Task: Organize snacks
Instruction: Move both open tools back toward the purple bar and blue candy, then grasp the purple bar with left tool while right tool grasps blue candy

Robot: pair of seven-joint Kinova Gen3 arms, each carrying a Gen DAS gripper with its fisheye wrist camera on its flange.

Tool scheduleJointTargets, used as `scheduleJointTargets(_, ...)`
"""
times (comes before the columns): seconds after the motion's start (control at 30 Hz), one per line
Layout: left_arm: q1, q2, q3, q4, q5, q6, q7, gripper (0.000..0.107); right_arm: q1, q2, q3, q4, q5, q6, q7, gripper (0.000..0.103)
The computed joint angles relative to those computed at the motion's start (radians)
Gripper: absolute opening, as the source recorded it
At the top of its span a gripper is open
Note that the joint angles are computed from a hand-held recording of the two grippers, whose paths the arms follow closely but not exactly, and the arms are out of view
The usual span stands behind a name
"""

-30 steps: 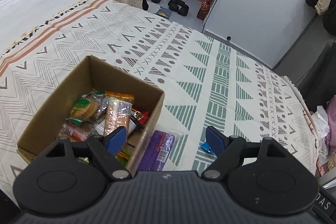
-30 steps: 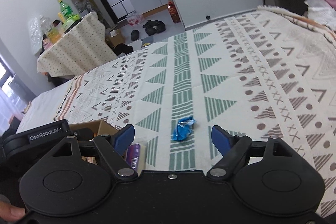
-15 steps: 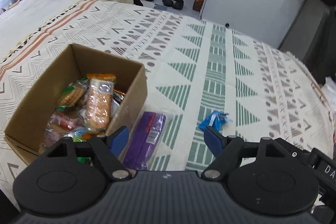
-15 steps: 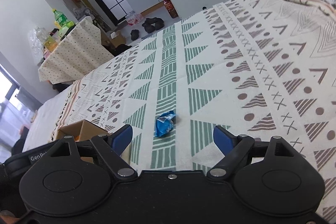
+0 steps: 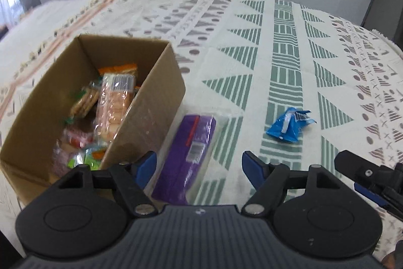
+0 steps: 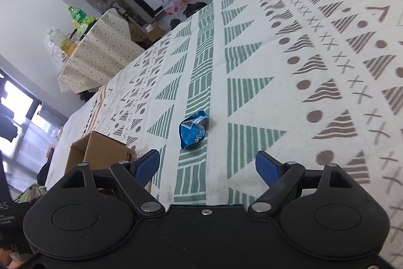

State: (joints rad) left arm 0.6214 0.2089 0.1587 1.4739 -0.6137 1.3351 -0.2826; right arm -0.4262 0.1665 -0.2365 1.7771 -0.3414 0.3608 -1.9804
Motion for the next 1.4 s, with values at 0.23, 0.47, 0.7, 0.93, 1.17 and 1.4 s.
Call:
scheduleJointTargets(0.23, 0.054, 0.091, -0.018, -0.057, -0.075, 0.094, -0.03, 0.075, 0.08, 0.076, -0.075, -0.032, -0.125, -0.019, 0.131, 0.08)
scheduleJointTargets(0.47, 0.077, 0.143, -0.049, -0.084, -0.101, 0.135, -0.076, 0.075, 0.137, 0.141, -0.14, -0.067, -0.219, -0.033, 0.246, 0.079)
scheduleJointTargets(0.7, 0.081, 0.146, -0.048, -0.078, -0.069, 0.097, -0.112, 0.062, 0.154, 0.173, -0.17, -0.087, -0.249, -0.054, 0.306, 0.073)
scheduleJointTargets(0.93, 0.053, 0.147, -0.071, -0.073, -0.024, 0.089, -0.081, 0.061, 0.185, 0.207, -0.215, -0.107, -0.278, -0.059, 0.352, 0.064)
scheduleJointTargets(1.17, -0.009, 0.103, -0.074, -0.03, 0.041, -0.006, -0.023, 0.049, 0.139, 0.223, -0.179, -0.133, -0.242, -0.053, 0.336, 0.057)
scheduleJointTargets(1.4, -0.034, 0.075, -0.06, -0.021, 0.072, -0.04, -0.005, 0.037, 0.105, 0.209, -0.132, -0.121, -0.183, -0.046, 0.258, 0.028)
